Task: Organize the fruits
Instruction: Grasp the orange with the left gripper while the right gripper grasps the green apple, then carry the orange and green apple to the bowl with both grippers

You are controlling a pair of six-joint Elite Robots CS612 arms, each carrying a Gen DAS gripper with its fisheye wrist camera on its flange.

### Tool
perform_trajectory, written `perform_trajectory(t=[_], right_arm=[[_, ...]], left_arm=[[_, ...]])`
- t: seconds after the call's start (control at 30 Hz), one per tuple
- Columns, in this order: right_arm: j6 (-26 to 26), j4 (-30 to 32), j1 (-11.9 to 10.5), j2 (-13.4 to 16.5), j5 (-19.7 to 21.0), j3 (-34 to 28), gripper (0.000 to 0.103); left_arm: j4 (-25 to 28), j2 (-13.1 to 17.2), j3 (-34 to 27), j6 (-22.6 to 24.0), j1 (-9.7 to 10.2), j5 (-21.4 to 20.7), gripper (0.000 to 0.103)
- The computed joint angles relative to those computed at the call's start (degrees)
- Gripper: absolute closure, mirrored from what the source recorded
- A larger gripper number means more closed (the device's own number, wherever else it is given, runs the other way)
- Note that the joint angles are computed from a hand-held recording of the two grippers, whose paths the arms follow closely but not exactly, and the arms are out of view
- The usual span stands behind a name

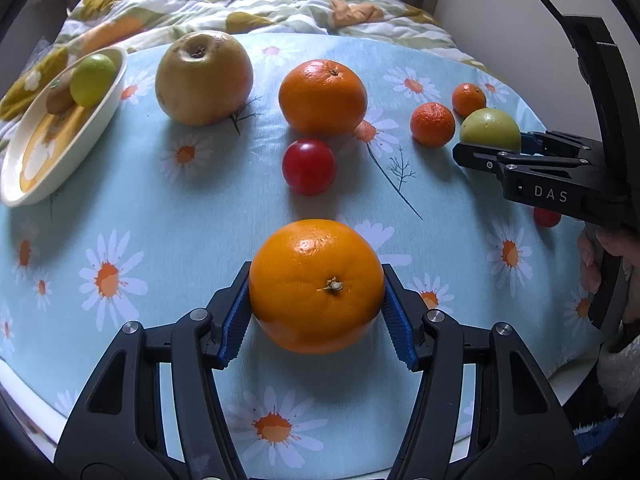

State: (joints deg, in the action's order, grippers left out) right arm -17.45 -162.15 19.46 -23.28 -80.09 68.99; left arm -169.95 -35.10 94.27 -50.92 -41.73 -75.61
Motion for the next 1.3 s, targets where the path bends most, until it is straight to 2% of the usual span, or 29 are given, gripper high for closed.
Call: perform_trajectory(t=[0.1, 0.47, 0.63, 0.73, 1.03, 1.3], right_arm=[[-0.58, -0.71, 0.24, 0.07, -0.81, 0.07, 0.050], [1.36, -2.39, 0.04, -1.21, 0.44, 1.89, 0.050], [2.43, -4.03, 0.39, -2.70, 0.40, 3.38, 0.050], [3.09, -5.07, 0.68, -4.12, 0.98, 4.82, 0.050], [7.32, -8.19, 3.03, -7.61, 0.28, 7.63, 0.050], [11.81, -7.76, 5.75, -8.04, -0.20, 6.34, 0.050]], left_arm=[[-0.26, 0.02, -0.01, -0.71, 0.25, -0.60, 0.038], [-1.95, -0.86, 1.06, -0.39, 0.38, 0.78, 0.038], [-3.55, -2.45, 2.62, -0.54, 0.52, 1.56, 0.038], [-4.60, -3.87, 3.95, 0.21, 0.46, 3.39, 0.038], [-10.26, -7.67, 8.18, 4.46, 1.87, 5.42, 0.038], [-13.61, -10.07, 11.50, 9.09, 4.24, 4.14, 0.038]])
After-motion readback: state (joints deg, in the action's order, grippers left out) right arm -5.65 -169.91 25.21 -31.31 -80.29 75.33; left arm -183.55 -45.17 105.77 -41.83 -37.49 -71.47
